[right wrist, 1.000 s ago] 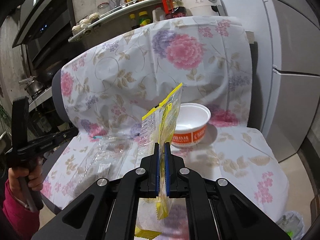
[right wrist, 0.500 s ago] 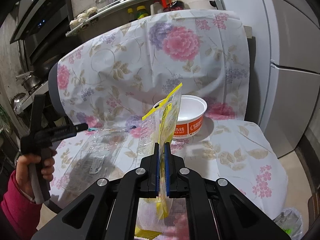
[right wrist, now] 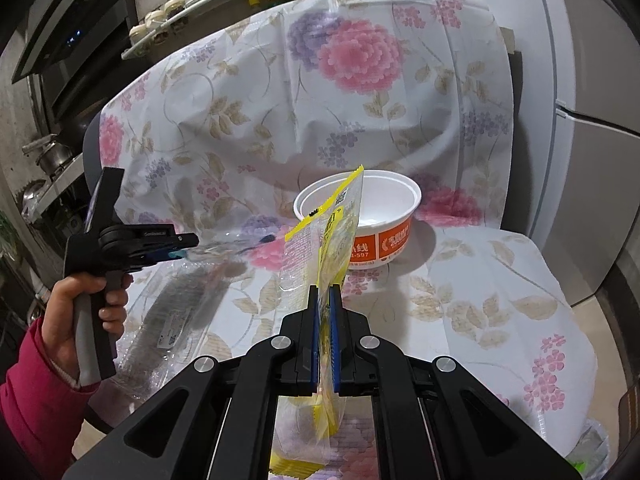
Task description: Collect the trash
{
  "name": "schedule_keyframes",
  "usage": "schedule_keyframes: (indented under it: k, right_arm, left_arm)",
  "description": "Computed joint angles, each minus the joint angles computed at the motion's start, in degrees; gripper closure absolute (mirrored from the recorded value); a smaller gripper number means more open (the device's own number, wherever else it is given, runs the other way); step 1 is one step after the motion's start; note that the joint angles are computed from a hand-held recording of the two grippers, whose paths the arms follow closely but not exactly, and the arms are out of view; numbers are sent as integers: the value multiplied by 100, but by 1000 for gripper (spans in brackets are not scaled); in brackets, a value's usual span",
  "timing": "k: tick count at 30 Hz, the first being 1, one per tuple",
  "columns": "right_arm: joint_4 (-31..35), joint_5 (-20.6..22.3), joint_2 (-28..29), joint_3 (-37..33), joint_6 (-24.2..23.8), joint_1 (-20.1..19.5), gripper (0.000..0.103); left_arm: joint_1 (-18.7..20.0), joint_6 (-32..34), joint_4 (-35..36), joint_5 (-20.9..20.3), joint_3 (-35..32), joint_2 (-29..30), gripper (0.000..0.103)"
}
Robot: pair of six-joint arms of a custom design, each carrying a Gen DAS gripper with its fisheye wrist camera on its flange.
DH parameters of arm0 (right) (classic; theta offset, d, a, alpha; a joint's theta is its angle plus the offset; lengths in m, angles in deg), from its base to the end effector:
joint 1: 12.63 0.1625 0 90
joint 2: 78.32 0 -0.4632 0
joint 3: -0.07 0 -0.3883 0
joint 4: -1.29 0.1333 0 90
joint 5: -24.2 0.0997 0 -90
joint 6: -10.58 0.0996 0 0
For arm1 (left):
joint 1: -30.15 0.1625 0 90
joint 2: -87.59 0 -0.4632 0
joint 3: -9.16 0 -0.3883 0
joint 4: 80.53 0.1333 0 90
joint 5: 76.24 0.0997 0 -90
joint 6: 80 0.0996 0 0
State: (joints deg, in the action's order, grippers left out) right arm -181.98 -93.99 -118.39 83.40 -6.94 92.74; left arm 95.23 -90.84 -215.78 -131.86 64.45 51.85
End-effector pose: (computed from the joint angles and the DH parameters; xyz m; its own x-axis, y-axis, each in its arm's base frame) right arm 0.2869 -0.7182 0.2145 -0.8506 -0.0765 0.5201 -0.4472 0.6257 -0.6392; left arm -0.1936 -0.8665 0.2723 -0.9079 -0.0303 -0.4182 0.2127 0.8262 -0.5216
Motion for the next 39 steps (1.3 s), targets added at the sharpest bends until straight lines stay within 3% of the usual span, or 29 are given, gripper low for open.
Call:
schedule_keyframes:
  k: [1,7,13,26,32,39]
  right_arm:
    - [0,0,0,0,0,0,98]
    - [-250,-32,-131,194,-22,42,98]
    - [-761,-65,-370,575,-93,143,98]
    - [-1597,-238,-1125,1819,140,107,98]
    - [-2376,-711,-1559,2623,91,22,98]
    - [-3443,-1635,-2095,3610,-119,-98,98]
  left_arm:
    - [-1,43,-54,-87,-12,19,103]
    - [-296,988,-1478,-96,730,-239,103]
    - [-698,1666,-2407,-189,1704,-765,103]
    - [-1417,2019,-3169,-594,3865,-1682,103]
    - [-1678,2229,-3523,-1032,4357,-1642,103]
    - [-1954,2517,-3650,-1772,4501,-1264,103]
